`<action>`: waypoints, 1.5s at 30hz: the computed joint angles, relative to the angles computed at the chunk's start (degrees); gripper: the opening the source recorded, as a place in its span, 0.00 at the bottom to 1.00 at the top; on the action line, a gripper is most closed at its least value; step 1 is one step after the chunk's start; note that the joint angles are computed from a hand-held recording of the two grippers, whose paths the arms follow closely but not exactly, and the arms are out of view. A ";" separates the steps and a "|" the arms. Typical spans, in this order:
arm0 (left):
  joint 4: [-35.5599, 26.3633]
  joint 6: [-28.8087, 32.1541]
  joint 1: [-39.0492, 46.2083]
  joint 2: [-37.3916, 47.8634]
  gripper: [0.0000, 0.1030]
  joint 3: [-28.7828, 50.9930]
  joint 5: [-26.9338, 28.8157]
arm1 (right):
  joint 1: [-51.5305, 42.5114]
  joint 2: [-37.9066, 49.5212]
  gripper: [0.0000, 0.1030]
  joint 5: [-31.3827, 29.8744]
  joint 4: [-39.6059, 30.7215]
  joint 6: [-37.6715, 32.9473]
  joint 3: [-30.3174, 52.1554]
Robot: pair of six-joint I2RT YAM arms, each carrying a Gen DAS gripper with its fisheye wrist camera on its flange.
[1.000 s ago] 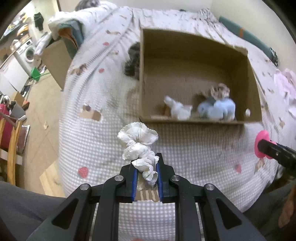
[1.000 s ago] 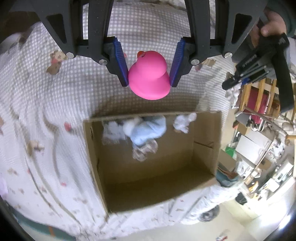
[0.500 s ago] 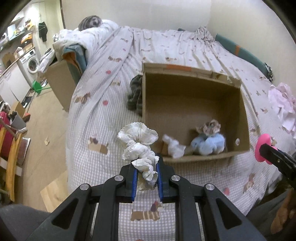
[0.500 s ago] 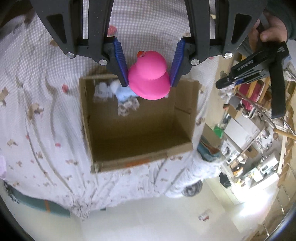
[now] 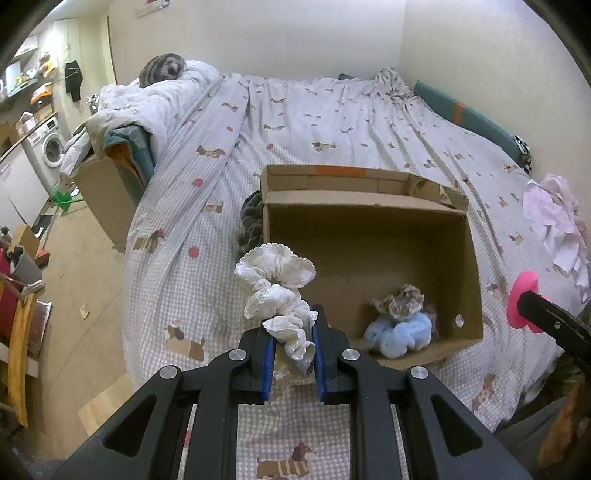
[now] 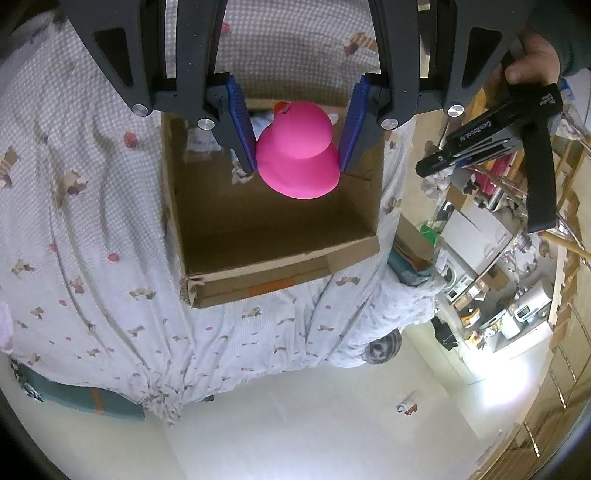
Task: Organize soft objects
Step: 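Lift and carry the duck and paper flower over the box with both grippers, then lower both items into the box and open both grippers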
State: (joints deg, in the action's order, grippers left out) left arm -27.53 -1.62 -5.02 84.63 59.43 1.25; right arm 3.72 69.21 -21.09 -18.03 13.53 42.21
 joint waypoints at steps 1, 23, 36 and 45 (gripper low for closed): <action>0.28 0.19 0.10 0.34 0.15 0.27 0.23 | -0.47 0.97 0.46 -0.82 -0.06 0.15 0.67; 10.79 2.16 -1.54 20.74 0.16 5.17 5.03 | 0.02 25.61 0.46 4.30 3.66 1.35 8.13; 9.01 1.74 -0.74 22.25 0.39 7.16 10.84 | 0.88 30.14 0.46 4.94 2.17 2.76 10.07; 8.93 3.16 -2.81 21.32 0.75 6.13 8.83 | 1.13 30.02 0.46 6.42 2.98 3.66 10.04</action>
State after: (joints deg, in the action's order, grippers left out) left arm -18.59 1.53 -7.83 105.96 65.55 10.07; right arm 4.85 99.24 -14.67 -15.04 17.19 52.24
